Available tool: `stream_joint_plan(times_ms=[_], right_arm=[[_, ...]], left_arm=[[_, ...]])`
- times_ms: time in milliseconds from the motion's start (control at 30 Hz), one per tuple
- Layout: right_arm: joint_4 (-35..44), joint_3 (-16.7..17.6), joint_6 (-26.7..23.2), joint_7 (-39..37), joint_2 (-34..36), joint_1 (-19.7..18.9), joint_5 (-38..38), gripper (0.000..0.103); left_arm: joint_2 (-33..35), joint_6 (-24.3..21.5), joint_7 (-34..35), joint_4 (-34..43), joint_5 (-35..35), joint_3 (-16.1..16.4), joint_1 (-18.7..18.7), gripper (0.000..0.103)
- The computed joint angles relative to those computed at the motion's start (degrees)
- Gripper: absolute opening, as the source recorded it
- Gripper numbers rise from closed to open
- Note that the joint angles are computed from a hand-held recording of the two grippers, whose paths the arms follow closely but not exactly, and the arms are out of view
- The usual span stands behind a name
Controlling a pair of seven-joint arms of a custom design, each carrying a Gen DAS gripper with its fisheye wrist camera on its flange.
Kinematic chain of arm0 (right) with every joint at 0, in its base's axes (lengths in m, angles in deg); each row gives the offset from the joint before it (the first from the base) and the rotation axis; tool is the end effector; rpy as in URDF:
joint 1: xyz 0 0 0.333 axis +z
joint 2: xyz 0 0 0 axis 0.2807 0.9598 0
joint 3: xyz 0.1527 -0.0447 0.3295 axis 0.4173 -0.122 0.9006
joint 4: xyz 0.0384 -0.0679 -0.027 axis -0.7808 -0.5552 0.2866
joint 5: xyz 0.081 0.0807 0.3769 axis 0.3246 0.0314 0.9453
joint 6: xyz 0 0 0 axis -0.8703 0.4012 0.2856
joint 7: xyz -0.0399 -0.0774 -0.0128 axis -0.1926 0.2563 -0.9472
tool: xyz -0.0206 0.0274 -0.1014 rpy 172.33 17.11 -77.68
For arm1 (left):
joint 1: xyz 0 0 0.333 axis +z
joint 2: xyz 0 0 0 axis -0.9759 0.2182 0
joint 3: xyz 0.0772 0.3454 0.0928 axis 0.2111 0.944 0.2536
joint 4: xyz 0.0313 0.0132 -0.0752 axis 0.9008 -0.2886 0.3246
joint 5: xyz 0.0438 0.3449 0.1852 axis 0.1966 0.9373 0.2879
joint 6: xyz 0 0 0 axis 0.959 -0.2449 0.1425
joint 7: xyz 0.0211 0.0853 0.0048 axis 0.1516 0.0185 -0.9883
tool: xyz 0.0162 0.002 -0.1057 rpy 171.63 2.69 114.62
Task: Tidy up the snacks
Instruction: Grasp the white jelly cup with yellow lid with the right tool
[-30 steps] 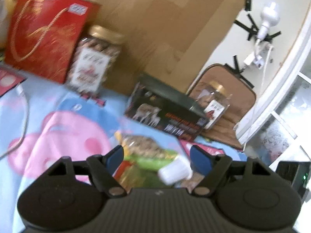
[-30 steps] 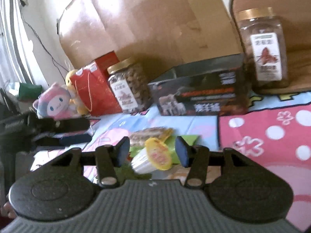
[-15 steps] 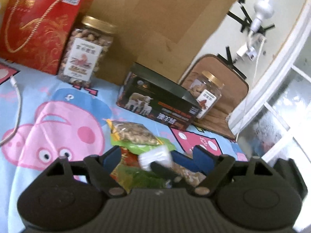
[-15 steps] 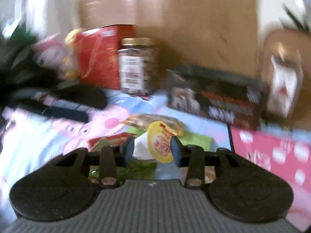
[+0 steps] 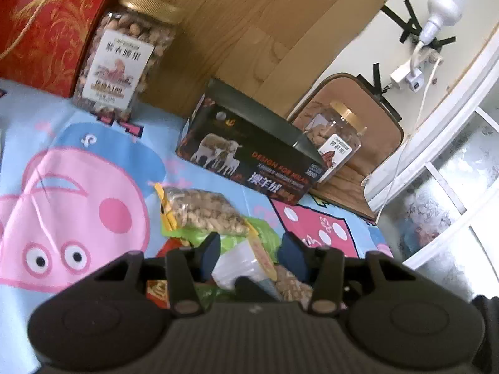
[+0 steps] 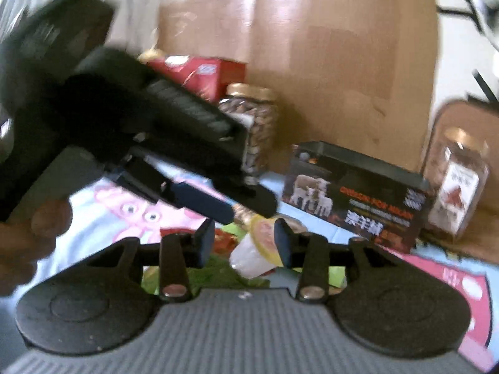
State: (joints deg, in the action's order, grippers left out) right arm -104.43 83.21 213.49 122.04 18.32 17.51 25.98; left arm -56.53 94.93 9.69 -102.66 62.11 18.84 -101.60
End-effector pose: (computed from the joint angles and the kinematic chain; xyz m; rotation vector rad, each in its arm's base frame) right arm 0.6183 0.4306 0.4403 -1.8639 0.5118 -0.4777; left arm 0.5939 -0.3499 0.4961 -2.1350 1.3353 -1.3505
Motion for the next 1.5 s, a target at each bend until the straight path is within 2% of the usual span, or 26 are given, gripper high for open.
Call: stream_joint_plan(times_ms=[167,233,333,500,667,733,800,867,933,1033,1133,1200,1333,1400,1467,1500], right_arm=[[0.2,6.3,-4.7,1.8,2.1,-5.0,2.9,0.047],[1.2,8.3,-7.4,1.0,3.4,-5.9,4.8,0.058],[2.9,8.9,-11.1,0.0,4.0,-5.3,8.2,0.058],[0.1,9.0,-9.8,-1.7,2.9,-5.5,12.4,0.058],[0.3,9.2,-11.9,-4.1,2.5,-5.3,16.6,0.058],[0.0,9.4,-12.1,-5.2,2.3,-5.5,18.1,0.058],[-0.2,10.9,-13.1,-6.2,2.7,-6.6,19.9,0.058],[-0.4,13.1,-14.3,-7.2,3.5,-8.1,21.8,0.058],[-0.6,14.8,-15.3,-8.1,4.1,-9.3,23.8,0.059],[-0.4,17.0,-16.4,-9.9,5.0,-10.5,26.4,0.059],[-0.6,16.3,-15.3,-11.3,4.1,-9.8,28.5,0.059],[-1.1,15.3,-14.0,-12.4,3.2,-9.0,29.7,0.059],[0.1,14.2,-16.0,-14.6,3.1,-7.8,32.0,0.059],[1.1,13.5,-16.7,-16.2,3.0,-6.8,32.9,0.059],[2.2,12.6,-17.0,-18.0,2.9,-5.4,33.4,0.059],[2.8,10.6,-16.5,-18.2,2.2,-3.8,33.8,0.056]], left_arm=[[0.9,1.2,2.4,1.0,-2.0,-0.1,0.0,0.044],[1.4,0.8,4.9,1.5,-3.9,-0.2,-0.2,0.045],[2.3,0.7,8.8,1.8,-8.4,-0.2,-0.2,0.045],[3.2,2.0,13.2,1.9,-13.6,1.4,-1.5,0.045],[4.5,1.6,20.2,3.9,-19.6,1.9,-2.4,0.06],[5.4,0.6,24.1,5.2,-22.3,1.5,-2.6,0.06],[6.1,-0.5,27.7,6.1,-25.4,1.0,-2.6,0.056],[6.5,-2.6,30.4,6.6,-28.3,1.0,-3.1,0.039],[6.3,-2.1,29.5,5.5,-28.8,3.0,-4.4,0.035],[5.1,3.0,23.9,2.4,-27.1,8.0,-7.3,0.035],[4.2,4.3,19.8,0.8,-24.5,12.4,-10.4,0.036],[3.6,4.0,17.7,0.1,-23.1,13.4,-11.1,0.036],[3.0,5.5,13.1,-0.9,-20.1,13.7,-10.5,0.036],[3.2,6.6,12.8,-0.9,-20.0,13.1,-9.8,0.037],[3.2,5.7,13.9,-0.8,-20.6,12.5,-9.8,0.038],[3.1,5.2,13.6,-0.7,-20.0,12.8,-10.1,0.038]])
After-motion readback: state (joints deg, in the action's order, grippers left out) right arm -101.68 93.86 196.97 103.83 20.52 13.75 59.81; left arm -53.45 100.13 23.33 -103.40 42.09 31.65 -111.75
